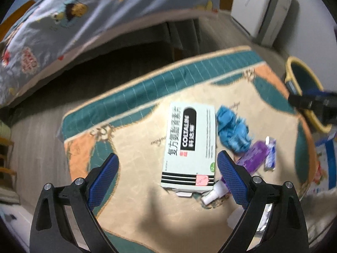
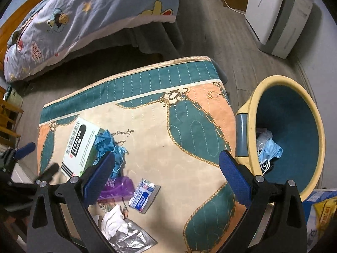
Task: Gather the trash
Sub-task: 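Grasp the white COLTALIN box with the left tool while the right tool grasps the crumpled blue glove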
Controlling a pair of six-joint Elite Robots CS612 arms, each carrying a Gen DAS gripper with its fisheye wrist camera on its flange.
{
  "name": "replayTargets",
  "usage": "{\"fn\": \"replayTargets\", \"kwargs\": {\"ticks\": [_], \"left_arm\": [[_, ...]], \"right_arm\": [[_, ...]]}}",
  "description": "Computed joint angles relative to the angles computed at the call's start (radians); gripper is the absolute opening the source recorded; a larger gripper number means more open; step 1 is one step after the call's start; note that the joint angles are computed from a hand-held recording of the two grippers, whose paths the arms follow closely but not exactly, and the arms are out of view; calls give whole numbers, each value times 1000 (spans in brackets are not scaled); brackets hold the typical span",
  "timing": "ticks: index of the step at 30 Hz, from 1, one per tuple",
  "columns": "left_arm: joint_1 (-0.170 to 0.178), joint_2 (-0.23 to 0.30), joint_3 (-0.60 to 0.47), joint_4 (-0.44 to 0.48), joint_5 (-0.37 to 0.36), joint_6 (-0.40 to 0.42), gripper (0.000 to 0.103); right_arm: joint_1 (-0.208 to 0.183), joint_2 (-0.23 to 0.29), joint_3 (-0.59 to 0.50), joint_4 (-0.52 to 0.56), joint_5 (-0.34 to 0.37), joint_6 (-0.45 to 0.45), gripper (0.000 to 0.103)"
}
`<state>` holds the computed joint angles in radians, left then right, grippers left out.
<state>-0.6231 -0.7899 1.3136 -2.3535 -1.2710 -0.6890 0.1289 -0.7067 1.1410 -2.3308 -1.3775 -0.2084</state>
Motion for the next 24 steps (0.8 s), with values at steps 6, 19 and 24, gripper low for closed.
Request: {"fn": "replayTargets", "kwargs": {"ticks": [6, 19, 24], "left_arm": [[6, 53, -58, 49, -56, 59, 94], [28, 97, -91, 7, -130, 52, 72], [36, 79, -68, 13, -80, -4, 72]], "right_arm": [[-2, 23, -41, 40, 5, 31, 97], [11, 63, -106, 111, 12, -4, 97], [22, 72, -114, 127, 5, -34, 97]]}}
